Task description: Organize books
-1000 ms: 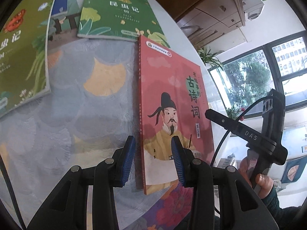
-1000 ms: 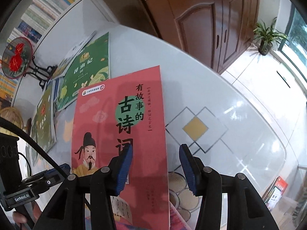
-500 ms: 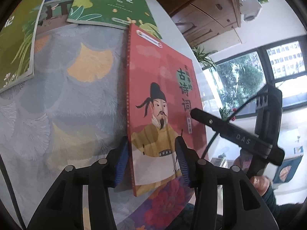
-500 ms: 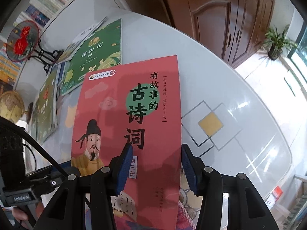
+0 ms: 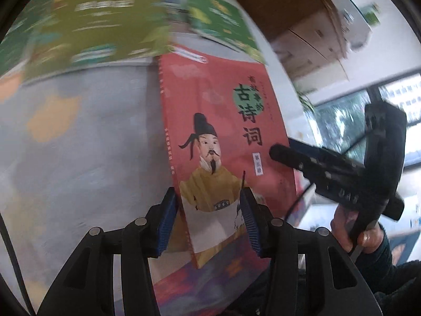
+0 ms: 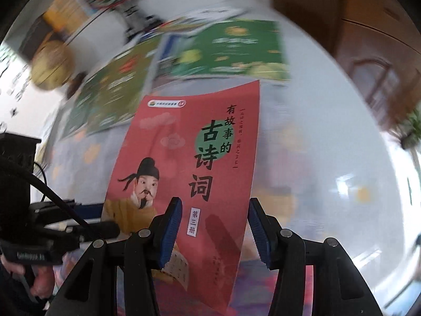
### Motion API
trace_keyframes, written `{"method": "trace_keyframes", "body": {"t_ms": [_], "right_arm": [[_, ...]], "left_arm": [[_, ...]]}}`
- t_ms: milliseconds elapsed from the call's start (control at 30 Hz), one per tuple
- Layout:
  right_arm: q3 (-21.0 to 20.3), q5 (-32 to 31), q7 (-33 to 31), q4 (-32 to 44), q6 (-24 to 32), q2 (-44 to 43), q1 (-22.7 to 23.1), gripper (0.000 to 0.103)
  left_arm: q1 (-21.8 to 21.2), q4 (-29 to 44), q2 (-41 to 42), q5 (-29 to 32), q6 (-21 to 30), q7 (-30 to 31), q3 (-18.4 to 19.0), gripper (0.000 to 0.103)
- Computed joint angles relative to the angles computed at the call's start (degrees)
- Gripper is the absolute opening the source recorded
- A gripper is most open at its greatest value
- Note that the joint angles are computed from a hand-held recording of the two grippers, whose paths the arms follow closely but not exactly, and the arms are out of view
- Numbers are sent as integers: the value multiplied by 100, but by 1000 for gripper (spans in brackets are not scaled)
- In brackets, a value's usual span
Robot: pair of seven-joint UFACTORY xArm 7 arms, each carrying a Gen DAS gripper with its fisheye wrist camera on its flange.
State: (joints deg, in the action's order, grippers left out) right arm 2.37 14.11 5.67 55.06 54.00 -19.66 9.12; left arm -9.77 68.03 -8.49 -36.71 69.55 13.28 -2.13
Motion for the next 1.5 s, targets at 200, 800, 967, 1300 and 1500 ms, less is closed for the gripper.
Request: {"method": "trace_keyframes", "body": {"t_ms": [200, 800, 967, 1300, 1500], "right_arm": [[20, 419, -252, -56, -158, 337, 225, 43], [-659, 2214, -955, -915, -182, -308, 327, 36], [-817, 3022, -1233, -1029, -73, -255, 188, 36], [-1100, 4186, -1412, -1130, 552, -280, -83, 69], [-1144, 5428, -1897, -1224, 914, -64, -282, 47]], "left_arm": [[209, -401, -191, -132, -256, -287, 159, 44], [54, -235, -471, -1621, 43, 706, 435, 44], [-40, -226, -196, -947, -341, 558, 64, 32], [263, -149, 492, -3391, 758, 476, 317, 20], [403, -92, 596, -3195, 792, 274, 104, 20]]}}
